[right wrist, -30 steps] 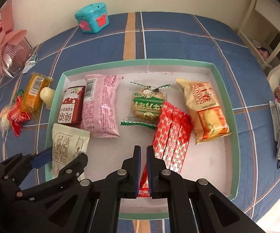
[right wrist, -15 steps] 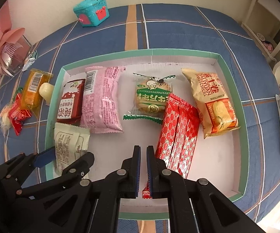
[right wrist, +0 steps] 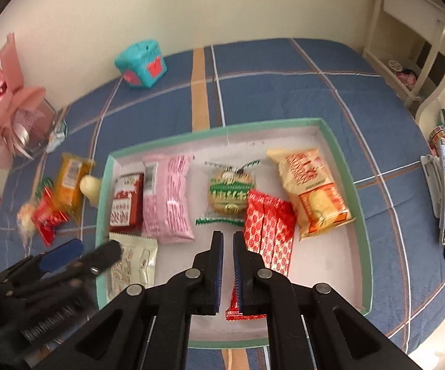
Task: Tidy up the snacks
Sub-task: 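Open both tools to drop the white packet and red packet in the tray, then move both open tools back over the remaining snacks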
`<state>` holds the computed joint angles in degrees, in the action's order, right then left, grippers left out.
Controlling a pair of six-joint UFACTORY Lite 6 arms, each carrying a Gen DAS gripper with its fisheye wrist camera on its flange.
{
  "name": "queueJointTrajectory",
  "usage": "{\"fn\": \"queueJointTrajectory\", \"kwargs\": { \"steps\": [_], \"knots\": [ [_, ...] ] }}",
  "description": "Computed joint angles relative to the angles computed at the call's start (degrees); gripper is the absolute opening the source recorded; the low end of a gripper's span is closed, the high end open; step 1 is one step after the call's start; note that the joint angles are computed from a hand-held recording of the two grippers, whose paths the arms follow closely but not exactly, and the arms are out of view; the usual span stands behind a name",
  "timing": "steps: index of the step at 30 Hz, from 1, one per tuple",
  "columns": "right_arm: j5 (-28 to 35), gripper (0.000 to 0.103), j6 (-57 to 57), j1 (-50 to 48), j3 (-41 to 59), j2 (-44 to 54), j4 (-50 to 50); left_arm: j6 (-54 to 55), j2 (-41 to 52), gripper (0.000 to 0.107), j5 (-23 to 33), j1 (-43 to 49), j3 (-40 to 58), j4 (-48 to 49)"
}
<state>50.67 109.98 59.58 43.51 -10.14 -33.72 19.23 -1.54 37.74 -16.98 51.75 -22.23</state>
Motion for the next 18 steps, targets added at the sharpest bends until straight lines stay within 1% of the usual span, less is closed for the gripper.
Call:
{"fn": "queueJointTrajectory", "kwargs": {
  "steps": [4, 8, 9, 11, 12, 13, 15, 16, 17, 18],
  "knots": [
    [0.2, 0.008, 0.1, -0.2, -0.5, -0.6, 0.3, -0.6, -0.2, 0.067, 0.6, 3.9, 2.2, 1.6],
    [-2.3, 0.009, -1.4, -1.1, -0.2, 2.3, 1.5, -2.0, 0.0, 0.068, 0.2, 6.2, 2.8, 4.4],
    [-2.5, 0.013, -1.5, -1.0, -0.3, 2.4, 1.7, -2.4, 0.5, 0.068, 0.0, 6.5, 2.9, 5.0],
    [-2.9, 0.027, -2.1, -1.4, -0.3, 3.2, 2.1, -3.1, 1.6, 0.068, -0.5, 6.5, 3.0, 5.8],
    [-3.1, 0.040, -2.4, -1.6, -0.4, 3.4, 2.3, -5.1, 2.8, 0.068, -2.0, 5.1, 2.6, 6.9],
    [-3.4, 0.055, -2.5, -1.7, -0.4, 3.7, 2.4, -6.0, 3.6, 0.068, -2.4, 4.9, 2.8, 7.9],
    [-3.8, 0.065, -2.5, -1.8, -0.6, 4.1, 2.2, -8.1, 4.4, 0.069, -3.2, 4.2, 2.3, 9.9],
    [-3.8, 0.067, -2.8, -1.9, -0.5, 4.4, 2.4, -9.0, 5.2, 0.071, -3.6, 4.0, 2.3, 10.8],
    [-4.0, 0.069, -3.1, -2.0, -0.6, 4.7, 2.6, -9.2, 4.8, 0.081, -3.6, 4.2, 1.7, 11.2],
    [-4.2, 0.072, -3.3, -2.2, -0.7, 4.9, 2.6, -9.8, 4.7, 0.087, -4.0, 4.1, 1.2, 11.7]
  ]
}}
